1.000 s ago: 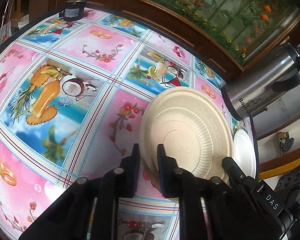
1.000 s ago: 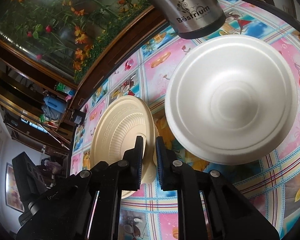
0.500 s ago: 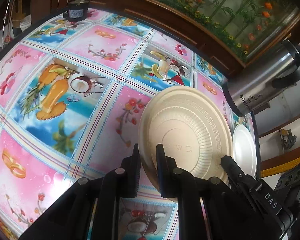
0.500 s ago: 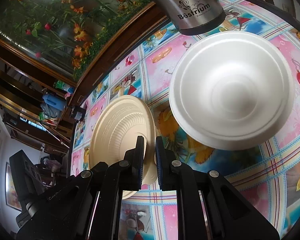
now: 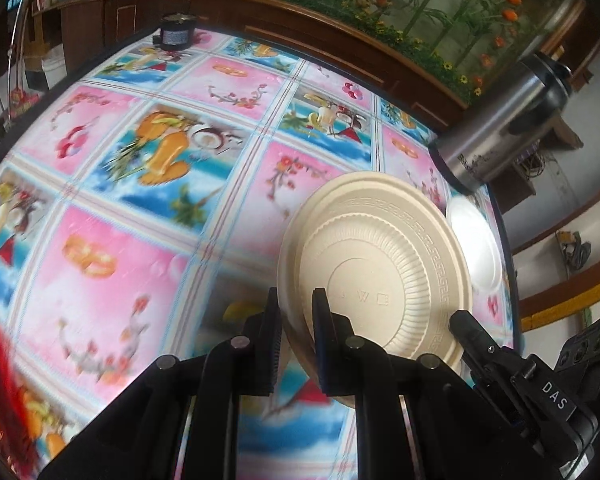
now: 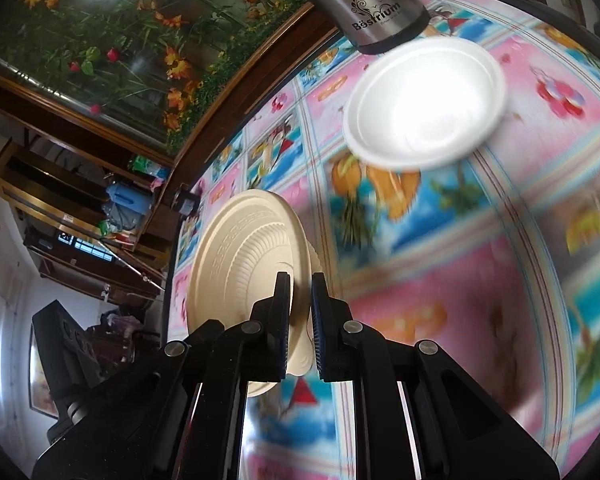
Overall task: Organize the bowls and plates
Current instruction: 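Carry the beige plate with both grippers toward the plate stack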
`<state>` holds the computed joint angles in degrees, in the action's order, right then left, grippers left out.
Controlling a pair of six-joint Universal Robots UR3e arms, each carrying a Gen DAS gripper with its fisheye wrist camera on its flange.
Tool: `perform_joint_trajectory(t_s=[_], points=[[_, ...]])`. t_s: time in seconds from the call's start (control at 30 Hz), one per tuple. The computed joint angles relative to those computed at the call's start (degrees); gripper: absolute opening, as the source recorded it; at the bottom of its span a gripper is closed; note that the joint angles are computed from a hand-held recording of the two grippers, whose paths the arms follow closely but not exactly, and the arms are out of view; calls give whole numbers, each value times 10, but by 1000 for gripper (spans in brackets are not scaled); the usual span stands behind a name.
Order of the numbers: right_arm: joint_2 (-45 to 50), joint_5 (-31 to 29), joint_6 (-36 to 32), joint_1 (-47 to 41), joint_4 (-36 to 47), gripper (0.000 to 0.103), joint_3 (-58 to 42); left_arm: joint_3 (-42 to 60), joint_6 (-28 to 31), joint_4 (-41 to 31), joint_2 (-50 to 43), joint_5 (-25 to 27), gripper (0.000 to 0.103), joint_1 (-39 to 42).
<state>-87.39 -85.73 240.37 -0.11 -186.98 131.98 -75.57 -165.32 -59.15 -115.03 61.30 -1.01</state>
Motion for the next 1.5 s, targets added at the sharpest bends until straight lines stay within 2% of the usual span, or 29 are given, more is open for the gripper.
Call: perform_joint_trajectory(t_s=[0.17, 0.33, 0.5, 0.67, 0.77, 0.97, 1.2, 1.5], points=[[-10, -62, 37, 90, 7, 11, -4, -122, 69, 2, 105, -16, 13, 59], [7, -127, 63, 192, 39, 11, -65, -216, 154, -21, 219, -40, 14, 149], [58, -166, 65, 267, 85, 11, -177, -228, 232, -102, 285, -86, 14, 254], [138, -172, 53, 316, 126, 11, -311, -195, 320, -205, 312, -129, 14, 369], [202, -170, 44, 340, 156, 11, -410, -174, 359, -239, 310, -141, 14, 422], [334, -132, 27, 366, 239, 11, -621, -139, 392, -246, 282, -135, 14, 491], [501, -108, 7, 392, 380, 11, -906, -132, 401, -196, 247, -112, 14, 525], [626, -101, 6, 404, 517, 11, -1143, -136, 417, -189, 224, -101, 14, 548]])
